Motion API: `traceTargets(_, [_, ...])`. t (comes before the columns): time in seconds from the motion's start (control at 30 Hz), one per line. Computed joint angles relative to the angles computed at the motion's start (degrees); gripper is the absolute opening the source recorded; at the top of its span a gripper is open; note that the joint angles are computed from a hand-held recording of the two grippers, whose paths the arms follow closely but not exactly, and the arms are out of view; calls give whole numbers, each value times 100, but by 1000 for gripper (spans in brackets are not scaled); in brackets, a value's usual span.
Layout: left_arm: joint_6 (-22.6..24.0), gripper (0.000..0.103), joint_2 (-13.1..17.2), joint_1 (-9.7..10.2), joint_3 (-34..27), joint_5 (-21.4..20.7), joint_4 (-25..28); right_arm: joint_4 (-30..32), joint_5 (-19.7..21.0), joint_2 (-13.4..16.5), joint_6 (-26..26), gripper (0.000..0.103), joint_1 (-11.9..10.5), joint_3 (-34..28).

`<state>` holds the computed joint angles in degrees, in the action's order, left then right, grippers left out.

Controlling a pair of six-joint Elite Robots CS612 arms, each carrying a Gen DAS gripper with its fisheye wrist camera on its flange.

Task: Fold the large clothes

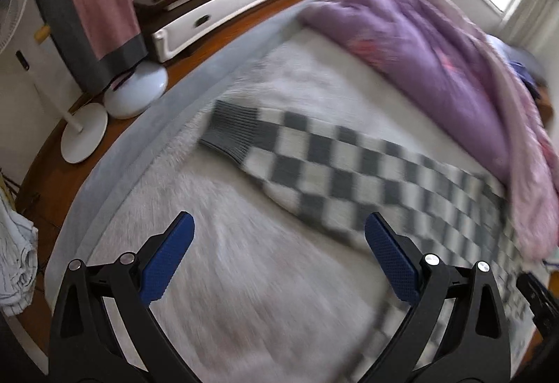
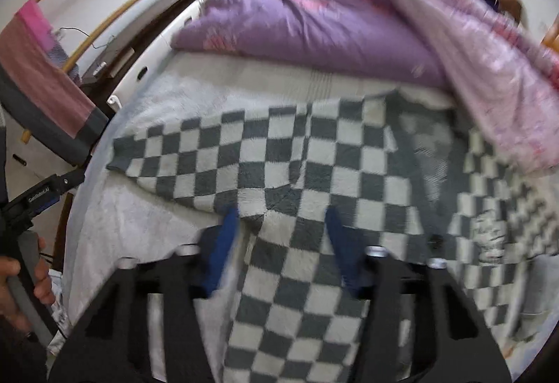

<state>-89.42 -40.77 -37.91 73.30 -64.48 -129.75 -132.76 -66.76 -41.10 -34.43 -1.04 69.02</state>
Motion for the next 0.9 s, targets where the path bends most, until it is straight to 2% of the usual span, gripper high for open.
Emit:
traceTargets(0.03, [-49, 97, 71, 99, 97, -89, -196, 235, -17, 187, 48, 23, 41, -219])
traceTargets(0.07, [-115, 96, 127, 183, 174, -214, -381, 409, -56, 361, 104, 15, 86, -413])
traceTargets(0.13, [-198, 84, 244, 302, 205, -344, -460, 628, -29, 642, 128, 7, 146, -707])
traceTargets(0.17, [-171, 74, 283, 345, 242, -379, -568, 754, -48, 767, 112, 4, 180, -847])
traceTargets(0.23, [-206, 71, 381, 438, 253, -536, -667, 988, 35, 982, 88, 2, 224, -1084])
traceTargets(0.3, [-215, 63, 481, 505, 235, -614, -703, 1066, -14, 1148, 80, 1, 274, -1241])
traceTargets(0.33, [-203, 62, 518, 534, 244, -668, -779, 1279, 111, 1263, 180, 1, 272, -1387])
traceTargets(0.4, [-255, 51, 588, 586, 285, -766, -959, 1721, 265, 1472, 423, 1, 265, -1667])
traceTargets(0.47, [-407, 51, 643, 621, 316, -838, -1098, 1935, 33, 1619, 427, 1, 314, -1806])
traceTargets(0.57, [-564, 52, 703, 638, 332, -750, -1242, 2223, 33, 1813, 461, 0, 319, -2042])
traceTargets(0.63, [-511, 47, 738, 645, 233, -654, -1053, 2444, 57, 1920, 507, 0, 319, -2244])
traceTargets(0.67, [-380, 31, 762, 649, 198, -611, -1109, 2472, 49, 1944, 456, 0, 324, -2282])
traceTargets(0.7, [-235, 11, 782, 655, 215, -613, -1372, 2438, 23, 1939, 381, 0, 328, -2265])
traceTargets(0.73, [-165, 10, 790, 658, 196, -597, -1458, 2383, -20, 1914, 301, 0, 337, -2224])
traceTargets(0.8, [-114, 9, 782, 652, 96, -537, -1255, 2305, -39, 1899, 225, 0, 338, -2171])
traceTargets(0.9, [-85, 9, 619, 518, 103, 31, -1337, 2405, 176, 1976, 202, 0, 281, -2258])
